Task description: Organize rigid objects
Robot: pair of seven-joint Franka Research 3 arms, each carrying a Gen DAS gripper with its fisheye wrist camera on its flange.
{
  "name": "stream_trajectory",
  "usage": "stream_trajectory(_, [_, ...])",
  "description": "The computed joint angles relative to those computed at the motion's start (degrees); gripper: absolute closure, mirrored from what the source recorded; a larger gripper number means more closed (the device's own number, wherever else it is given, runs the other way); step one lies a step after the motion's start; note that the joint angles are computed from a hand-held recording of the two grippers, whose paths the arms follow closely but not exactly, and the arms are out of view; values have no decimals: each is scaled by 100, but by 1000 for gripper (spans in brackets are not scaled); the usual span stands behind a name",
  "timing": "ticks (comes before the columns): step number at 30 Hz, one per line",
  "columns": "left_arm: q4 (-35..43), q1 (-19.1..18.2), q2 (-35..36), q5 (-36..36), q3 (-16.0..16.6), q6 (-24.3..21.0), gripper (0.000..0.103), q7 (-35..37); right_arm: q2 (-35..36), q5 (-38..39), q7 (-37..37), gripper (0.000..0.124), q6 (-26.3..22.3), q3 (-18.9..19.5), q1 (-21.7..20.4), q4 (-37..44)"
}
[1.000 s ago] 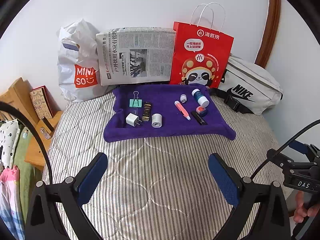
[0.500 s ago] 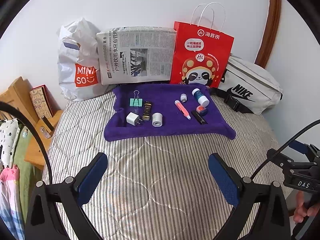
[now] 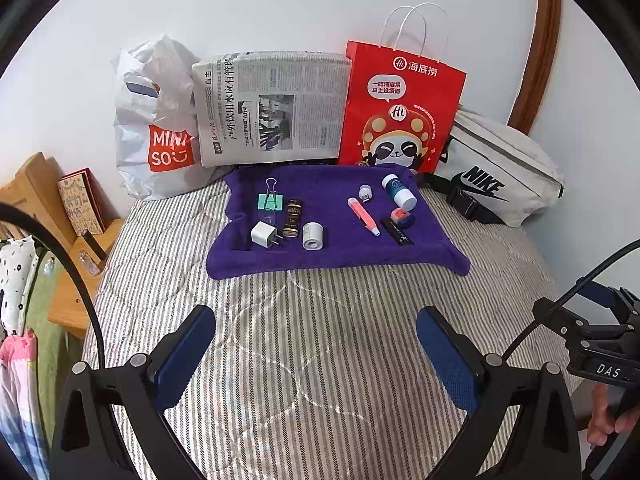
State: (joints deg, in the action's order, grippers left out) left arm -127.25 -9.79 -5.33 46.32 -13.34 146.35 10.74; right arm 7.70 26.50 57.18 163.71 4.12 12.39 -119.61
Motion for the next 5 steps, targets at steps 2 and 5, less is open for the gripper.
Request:
stream_trajectory(2, [-8, 3, -9, 11, 2, -5, 2, -4, -3, 27, -19, 21, -12, 3, -8, 1])
stream_trajectory(5, [-4, 12, -20, 184, -28, -77, 2, -179, 31, 1, -9, 21, -20, -11, -8, 37])
